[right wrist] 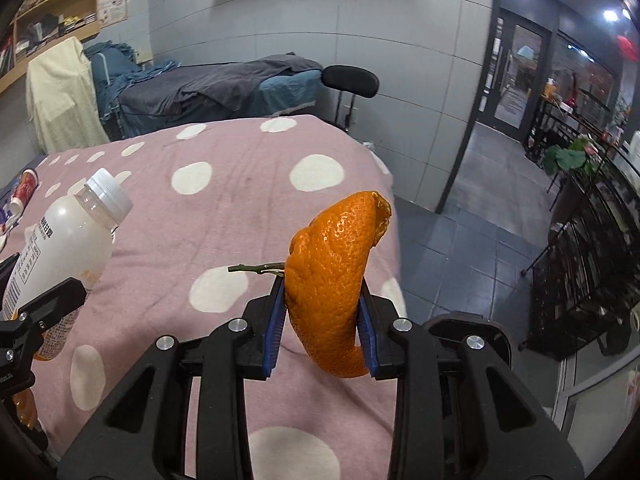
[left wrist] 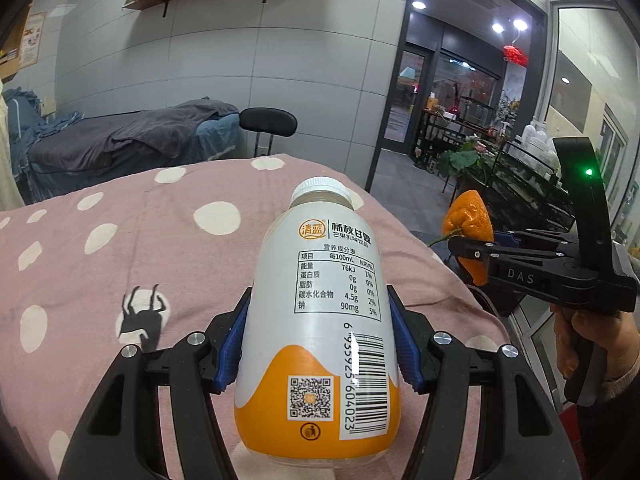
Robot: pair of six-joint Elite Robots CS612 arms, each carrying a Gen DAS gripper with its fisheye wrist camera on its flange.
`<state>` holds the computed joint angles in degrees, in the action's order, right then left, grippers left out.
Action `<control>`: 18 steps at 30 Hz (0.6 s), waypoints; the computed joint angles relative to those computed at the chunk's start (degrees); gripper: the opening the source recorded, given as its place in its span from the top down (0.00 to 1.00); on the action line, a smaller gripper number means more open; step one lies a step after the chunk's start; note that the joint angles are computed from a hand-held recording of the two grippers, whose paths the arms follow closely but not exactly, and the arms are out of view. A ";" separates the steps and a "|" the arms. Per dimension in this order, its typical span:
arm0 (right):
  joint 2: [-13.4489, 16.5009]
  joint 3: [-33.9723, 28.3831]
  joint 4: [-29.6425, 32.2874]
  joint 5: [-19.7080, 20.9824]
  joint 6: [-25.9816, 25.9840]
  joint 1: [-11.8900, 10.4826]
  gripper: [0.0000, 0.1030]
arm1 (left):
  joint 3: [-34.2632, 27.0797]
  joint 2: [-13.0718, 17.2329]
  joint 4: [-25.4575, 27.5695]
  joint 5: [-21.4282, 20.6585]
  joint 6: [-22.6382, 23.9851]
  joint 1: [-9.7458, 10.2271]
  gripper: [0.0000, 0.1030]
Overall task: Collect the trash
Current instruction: 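Carry peel and bottle to the bin and open the right tool to drop the peel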
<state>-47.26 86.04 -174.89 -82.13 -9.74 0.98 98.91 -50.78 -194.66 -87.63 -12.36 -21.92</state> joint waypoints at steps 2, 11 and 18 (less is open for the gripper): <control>-0.33 1.07 -0.65 -0.83 1.75 -0.87 0.68 | -0.39 0.24 0.20 -0.73 1.06 -0.52 0.41; -0.28 3.58 0.55 -4.70 10.96 -4.71 0.68 | -2.83 1.47 2.44 -5.82 4.64 -1.87 0.41; 1.53 3.45 6.38 -6.55 16.45 -7.45 0.68 | -4.18 2.05 3.77 -8.92 6.36 -2.67 0.41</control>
